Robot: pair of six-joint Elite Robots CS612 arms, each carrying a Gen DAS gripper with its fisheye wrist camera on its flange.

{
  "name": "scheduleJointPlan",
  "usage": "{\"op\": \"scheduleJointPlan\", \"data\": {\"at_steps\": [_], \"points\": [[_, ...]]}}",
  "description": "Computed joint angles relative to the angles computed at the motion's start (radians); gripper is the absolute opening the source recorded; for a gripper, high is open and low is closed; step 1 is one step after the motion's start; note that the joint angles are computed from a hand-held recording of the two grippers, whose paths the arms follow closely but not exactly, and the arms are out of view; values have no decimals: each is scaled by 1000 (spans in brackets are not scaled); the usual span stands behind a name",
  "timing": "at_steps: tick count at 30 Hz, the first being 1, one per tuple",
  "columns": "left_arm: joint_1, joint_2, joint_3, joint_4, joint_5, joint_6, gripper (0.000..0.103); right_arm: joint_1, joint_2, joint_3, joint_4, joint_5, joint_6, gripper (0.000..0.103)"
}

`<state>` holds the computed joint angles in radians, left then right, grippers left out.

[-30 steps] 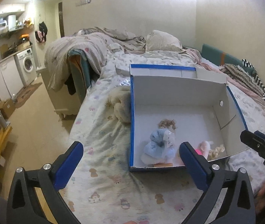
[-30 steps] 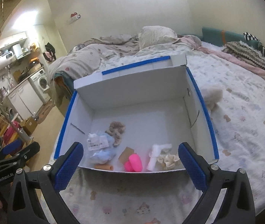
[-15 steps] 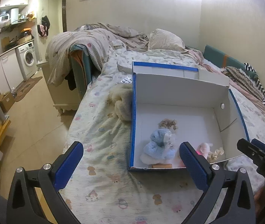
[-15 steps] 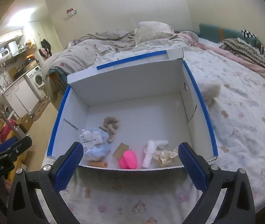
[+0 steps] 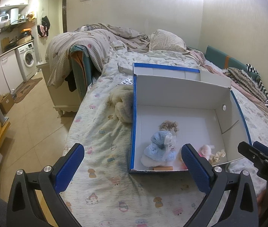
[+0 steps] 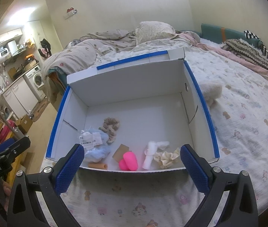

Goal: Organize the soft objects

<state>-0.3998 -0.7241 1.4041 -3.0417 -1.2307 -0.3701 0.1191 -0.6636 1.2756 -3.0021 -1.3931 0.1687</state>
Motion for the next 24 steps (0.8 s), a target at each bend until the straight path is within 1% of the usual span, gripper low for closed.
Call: {"op": "scheduleJointPlan", "data": {"at_steps": [20, 24], "points": [[-1, 0, -5, 14, -4, -6, 103, -2, -1, 1, 4, 2, -4, 103], [-1, 2, -3, -2, -22, 9, 103, -1, -1, 1, 4, 3, -3, 103]]}}
